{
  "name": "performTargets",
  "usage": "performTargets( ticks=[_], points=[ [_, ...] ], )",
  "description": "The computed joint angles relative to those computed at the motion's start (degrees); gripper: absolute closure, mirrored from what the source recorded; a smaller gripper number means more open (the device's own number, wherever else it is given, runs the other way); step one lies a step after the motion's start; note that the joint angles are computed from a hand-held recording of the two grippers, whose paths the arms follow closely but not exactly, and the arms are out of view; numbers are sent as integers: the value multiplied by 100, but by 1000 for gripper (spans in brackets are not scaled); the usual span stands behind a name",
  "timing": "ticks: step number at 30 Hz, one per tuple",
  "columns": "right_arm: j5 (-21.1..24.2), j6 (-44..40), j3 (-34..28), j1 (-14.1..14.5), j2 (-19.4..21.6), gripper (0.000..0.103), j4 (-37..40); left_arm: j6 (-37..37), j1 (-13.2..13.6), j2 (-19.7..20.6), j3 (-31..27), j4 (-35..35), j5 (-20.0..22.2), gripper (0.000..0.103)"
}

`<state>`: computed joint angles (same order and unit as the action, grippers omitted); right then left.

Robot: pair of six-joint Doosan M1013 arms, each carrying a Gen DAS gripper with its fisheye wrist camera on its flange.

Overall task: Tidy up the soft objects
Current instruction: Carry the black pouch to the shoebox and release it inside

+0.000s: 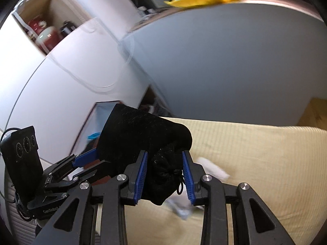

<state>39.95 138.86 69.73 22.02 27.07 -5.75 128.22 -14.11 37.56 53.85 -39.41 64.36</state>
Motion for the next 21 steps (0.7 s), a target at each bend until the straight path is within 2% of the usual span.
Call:
performTargets(
  ticks=[5,10,17,21],
  points=[
    [58,-445,-617,95,337,72,266,-71,299,-93,49,-90,-217,48],
    [442,-974,-1684,202,950,72,522,-289,564,-84,-5,-34,-445,48],
    [1174,-1640,-3284,309,1852,72,829,-553,832,-81,22,99,-817,48],
    [1833,-1913,-4488,340,2533,72,959,-631,897,-91,99,234,-1019,48]
  ],
)
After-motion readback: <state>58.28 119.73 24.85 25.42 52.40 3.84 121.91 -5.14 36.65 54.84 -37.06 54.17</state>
